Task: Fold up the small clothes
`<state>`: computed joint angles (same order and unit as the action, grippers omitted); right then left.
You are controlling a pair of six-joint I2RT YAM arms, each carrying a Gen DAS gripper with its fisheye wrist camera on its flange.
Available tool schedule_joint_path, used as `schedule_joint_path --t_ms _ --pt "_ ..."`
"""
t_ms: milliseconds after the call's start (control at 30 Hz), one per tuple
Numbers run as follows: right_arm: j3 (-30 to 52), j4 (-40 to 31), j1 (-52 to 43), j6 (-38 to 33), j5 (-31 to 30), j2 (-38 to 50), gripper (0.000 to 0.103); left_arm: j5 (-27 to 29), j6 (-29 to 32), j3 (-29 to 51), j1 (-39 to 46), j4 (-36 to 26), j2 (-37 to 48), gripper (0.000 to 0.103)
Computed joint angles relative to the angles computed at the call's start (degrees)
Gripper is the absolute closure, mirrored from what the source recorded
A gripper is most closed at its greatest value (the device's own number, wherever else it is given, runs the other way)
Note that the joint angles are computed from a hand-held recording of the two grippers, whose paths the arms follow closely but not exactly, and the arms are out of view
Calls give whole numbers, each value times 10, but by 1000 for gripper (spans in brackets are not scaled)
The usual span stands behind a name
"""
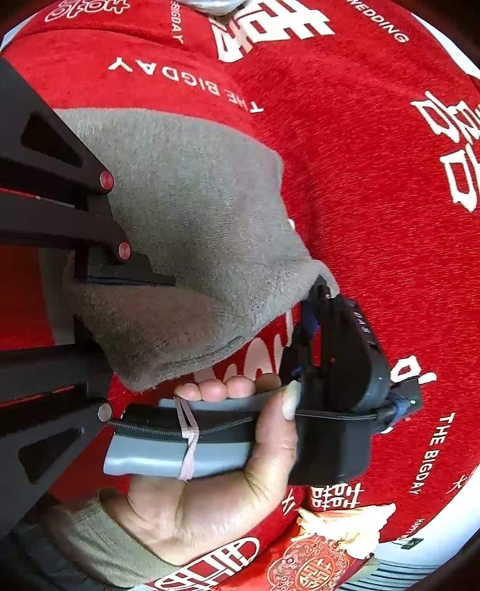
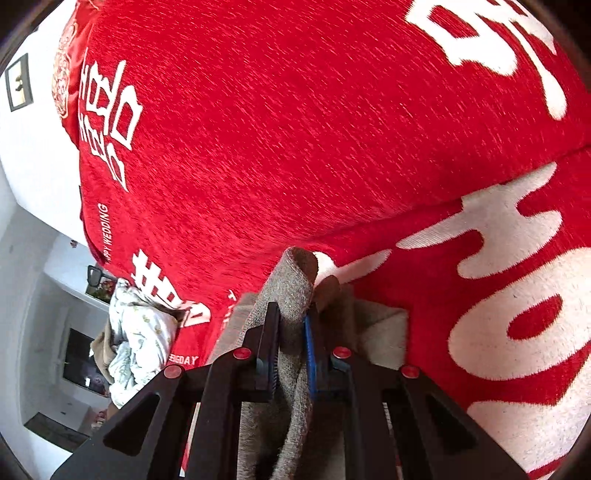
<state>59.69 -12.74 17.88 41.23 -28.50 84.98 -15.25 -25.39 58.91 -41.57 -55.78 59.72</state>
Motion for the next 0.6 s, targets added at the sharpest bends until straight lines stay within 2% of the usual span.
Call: schedule_joint_path --t_ms 167,333,367,400,433,467,500,600 --pt "-1 -23 -4 -18 17 15 91 53 3 -39 35 32 9 94" --pt "-6 -39 -9 -41 34 17 91 100 12 -73 75 63 -21 93" --pt "-4 -45 -10 -42 40 14 89 106 16 -73 81 62 -24 86" --pt "-1 -54 -10 -39 47 11 87 125 24 -75 92 62 -31 68" --pt "1 -65 -10 -36 64 5 85 139 26 -74 98 58 -35 56" --pt "4 -78 -8 -34 80 -1 84 148 25 -75 101 56 -42 35" --pt "7 -86 -6 -36 89 -9 84 147 25 -79 104 56 -60 26" --pt "6 -87 1 -39 77 -38 79 135 31 -71 94 37 -101 23"
